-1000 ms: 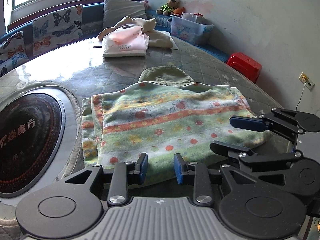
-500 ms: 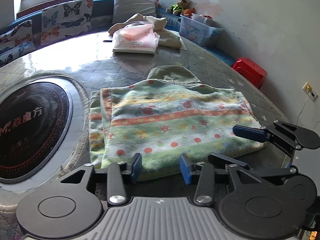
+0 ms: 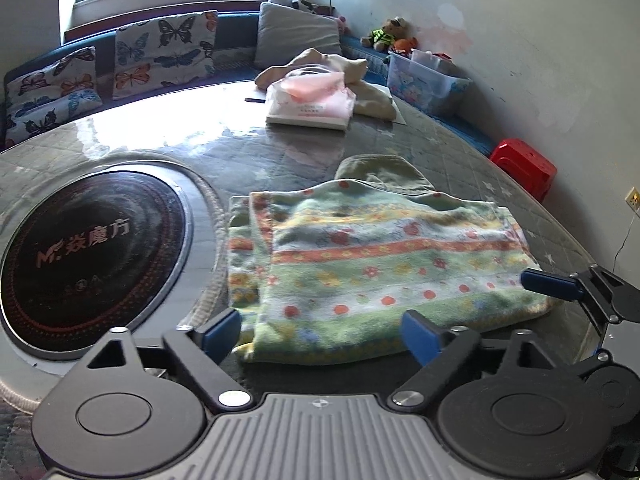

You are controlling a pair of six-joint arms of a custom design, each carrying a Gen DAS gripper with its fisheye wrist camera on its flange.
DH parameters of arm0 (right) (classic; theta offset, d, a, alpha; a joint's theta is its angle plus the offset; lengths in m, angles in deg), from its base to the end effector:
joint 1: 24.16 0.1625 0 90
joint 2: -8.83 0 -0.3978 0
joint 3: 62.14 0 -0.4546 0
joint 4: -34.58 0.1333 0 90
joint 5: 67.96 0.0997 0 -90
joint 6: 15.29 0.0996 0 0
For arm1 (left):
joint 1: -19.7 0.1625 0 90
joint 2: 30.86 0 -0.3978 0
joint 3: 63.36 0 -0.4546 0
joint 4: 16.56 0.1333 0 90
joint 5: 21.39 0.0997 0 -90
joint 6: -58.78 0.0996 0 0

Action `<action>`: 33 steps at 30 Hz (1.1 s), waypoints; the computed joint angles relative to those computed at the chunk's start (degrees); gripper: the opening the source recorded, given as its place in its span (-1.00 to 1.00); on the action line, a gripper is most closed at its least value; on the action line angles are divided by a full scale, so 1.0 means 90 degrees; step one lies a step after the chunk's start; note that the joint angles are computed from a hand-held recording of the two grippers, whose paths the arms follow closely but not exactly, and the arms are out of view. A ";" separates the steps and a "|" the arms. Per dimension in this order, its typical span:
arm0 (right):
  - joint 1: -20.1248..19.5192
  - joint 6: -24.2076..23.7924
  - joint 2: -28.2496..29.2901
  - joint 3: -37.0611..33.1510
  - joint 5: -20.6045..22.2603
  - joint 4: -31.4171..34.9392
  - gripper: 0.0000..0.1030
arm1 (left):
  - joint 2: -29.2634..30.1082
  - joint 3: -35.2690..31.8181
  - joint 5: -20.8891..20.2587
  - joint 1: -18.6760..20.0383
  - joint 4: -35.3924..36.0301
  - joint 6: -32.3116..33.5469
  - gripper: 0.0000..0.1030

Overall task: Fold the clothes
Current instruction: 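Withdraw both open grippers from the folded shirt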

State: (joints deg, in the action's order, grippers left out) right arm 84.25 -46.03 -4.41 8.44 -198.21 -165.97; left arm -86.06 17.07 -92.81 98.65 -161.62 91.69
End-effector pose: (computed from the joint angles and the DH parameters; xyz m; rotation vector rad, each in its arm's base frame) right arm 0.3033 -0.6928 -0.0948 0.5411 -2.1426 0.9968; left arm 0.0141 -0.7890 0.2631 0.8894 2.5137 -0.6140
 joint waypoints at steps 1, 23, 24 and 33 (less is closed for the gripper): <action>0.0005 0.0035 0.0000 0.0010 -0.0015 -0.0004 1.00 | -0.0002 -0.0011 0.0006 0.0015 0.0002 -0.0020 0.86; -0.0022 0.0754 -0.0037 0.0028 -0.0440 0.0658 1.00 | -0.0113 -0.0143 0.0394 0.0285 0.0048 -0.0529 1.00; -0.0015 0.0759 -0.0051 0.0034 -0.0419 0.0665 1.00 | -0.0118 -0.0146 0.0396 0.0290 0.0014 -0.0542 1.00; 0.0111 0.0267 0.0030 -0.0278 -0.0270 0.0617 1.00 | -0.0116 -0.0237 0.0399 0.0324 -0.0139 -0.0646 1.00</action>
State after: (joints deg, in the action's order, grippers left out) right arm 85.24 -43.63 -4.14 5.94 -200.65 -160.41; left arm -87.11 14.93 -89.22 101.56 -162.87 85.88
